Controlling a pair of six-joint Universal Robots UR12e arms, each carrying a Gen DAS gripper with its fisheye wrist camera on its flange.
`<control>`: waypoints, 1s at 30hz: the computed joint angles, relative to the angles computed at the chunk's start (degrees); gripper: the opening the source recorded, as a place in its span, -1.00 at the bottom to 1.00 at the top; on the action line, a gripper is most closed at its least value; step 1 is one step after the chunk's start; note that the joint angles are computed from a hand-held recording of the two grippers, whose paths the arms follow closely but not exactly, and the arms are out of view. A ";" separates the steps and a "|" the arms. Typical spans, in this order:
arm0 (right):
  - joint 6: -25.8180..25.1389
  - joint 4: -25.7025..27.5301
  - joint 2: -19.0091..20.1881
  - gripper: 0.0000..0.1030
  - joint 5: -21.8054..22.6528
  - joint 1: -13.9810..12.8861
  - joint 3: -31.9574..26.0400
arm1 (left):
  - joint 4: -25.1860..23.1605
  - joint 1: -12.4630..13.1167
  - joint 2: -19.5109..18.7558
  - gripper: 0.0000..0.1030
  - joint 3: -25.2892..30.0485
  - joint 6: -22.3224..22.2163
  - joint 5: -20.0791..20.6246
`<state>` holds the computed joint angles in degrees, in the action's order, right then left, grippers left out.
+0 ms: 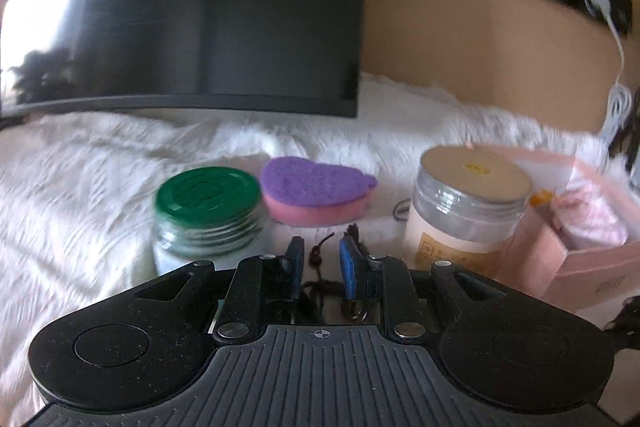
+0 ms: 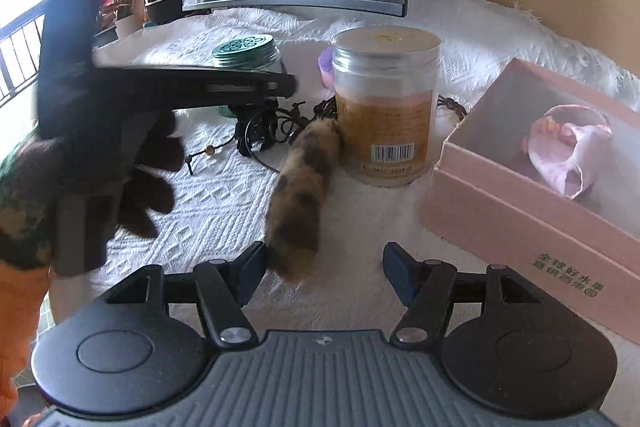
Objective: Organize soft objects
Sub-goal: 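Grasp the black cable on the bedspread with the left gripper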
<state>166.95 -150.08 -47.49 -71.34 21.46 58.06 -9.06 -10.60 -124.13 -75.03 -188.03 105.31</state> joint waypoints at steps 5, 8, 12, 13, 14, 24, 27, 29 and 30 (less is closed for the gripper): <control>0.04 0.29 -0.22 0.29 0.89 -0.26 0.33 | -5.83 0.19 -0.93 -0.56 2.46 1.36 1.53; 0.73 0.69 -0.09 0.32 1.03 -0.41 0.04 | -6.28 0.53 0.21 -0.56 0.67 1.86 -0.05; 1.36 1.18 0.00 0.34 0.62 -0.38 -0.13 | -3.54 0.71 2.26 -0.57 -2.85 1.63 -0.46; 1.38 1.25 0.03 0.34 0.51 -0.35 -0.17 | -3.33 0.66 2.87 -0.57 -3.64 1.10 0.15; 1.34 1.33 0.07 0.34 0.41 -0.33 -0.22 | -3.49 0.62 3.53 -0.56 -4.48 0.37 0.82; 0.89 1.10 0.17 0.44 -0.36 -0.07 -0.22 | -7.51 2.44 11.00 -0.42 -13.64 -2.09 -8.69; 0.57 0.97 0.14 0.47 -0.43 -0.03 -0.08 | -10.44 2.17 11.89 -0.44 -14.15 4.03 -11.26; 0.45 0.82 0.12 0.47 -0.55 0.01 0.02 | -10.97 2.44 12.26 -0.44 -14.41 5.88 -14.62; 0.41 0.78 0.13 0.48 -0.60 0.03 0.03 | -10.23 2.42 12.33 -0.44 -14.54 6.63 -15.35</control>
